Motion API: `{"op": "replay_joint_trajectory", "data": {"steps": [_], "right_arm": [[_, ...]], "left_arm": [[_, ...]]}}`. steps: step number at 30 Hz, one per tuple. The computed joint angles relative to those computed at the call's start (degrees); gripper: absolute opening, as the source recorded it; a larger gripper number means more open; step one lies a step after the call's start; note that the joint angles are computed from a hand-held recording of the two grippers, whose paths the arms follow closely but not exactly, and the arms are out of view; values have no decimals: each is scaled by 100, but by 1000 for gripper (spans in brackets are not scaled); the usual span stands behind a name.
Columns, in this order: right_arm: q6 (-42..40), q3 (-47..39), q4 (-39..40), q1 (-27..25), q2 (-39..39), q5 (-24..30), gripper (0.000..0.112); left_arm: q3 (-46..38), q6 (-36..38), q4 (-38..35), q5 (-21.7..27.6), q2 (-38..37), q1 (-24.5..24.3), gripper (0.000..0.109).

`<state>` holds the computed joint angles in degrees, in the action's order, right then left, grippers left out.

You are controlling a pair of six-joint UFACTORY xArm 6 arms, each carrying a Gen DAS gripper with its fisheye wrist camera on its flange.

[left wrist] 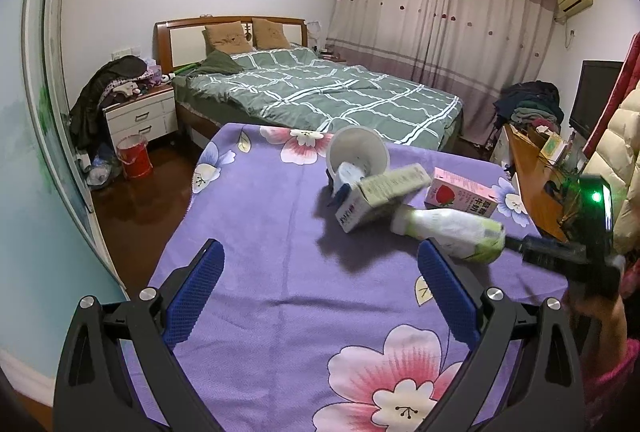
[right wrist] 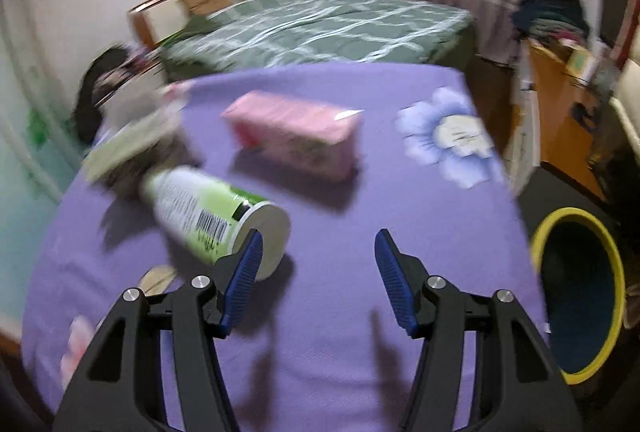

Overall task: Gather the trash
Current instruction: 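Grasp the white-and-green milk bottle by its base with the right gripper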

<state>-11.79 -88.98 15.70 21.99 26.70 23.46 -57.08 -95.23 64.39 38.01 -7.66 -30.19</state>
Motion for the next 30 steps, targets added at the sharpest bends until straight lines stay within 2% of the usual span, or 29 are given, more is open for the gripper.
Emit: {"op": "replay_joint_trajectory", "data": {"steps": [2,8,11,14,16,18,20,26,30], "right_arm": [[-597,206,510,87,-189,114,56],[-1130,742,1267,134,-697,-285,57],[-1829,719,2091,175,-743,-407,67],[-2190,328,2173,249,-433,-384,75],[-2160,-25,1956,258,-136,-328,82],[-2321,-521,1998,230,196,183,82],[-2275,-849,1908,246,451,478,82],[-1987,-1102,1550,341,747,583,81],[-1832,-1185,1472,302,814,800,61]], "left_arm": [[-2,-7,12,21,-19,-38,96],[123,-62,49,105,-179,-78,96],[162,-118,61,99,-206,-59,96],[170,-120,47,67,-196,-59,96],[167,-97,38,20,-177,-47,96],[149,-74,38,5,-154,-60,96],[119,-58,39,-8,-128,-60,96],[54,-33,30,-104,-41,-26,96],[4,29,-19,-174,49,-13,96]]}}
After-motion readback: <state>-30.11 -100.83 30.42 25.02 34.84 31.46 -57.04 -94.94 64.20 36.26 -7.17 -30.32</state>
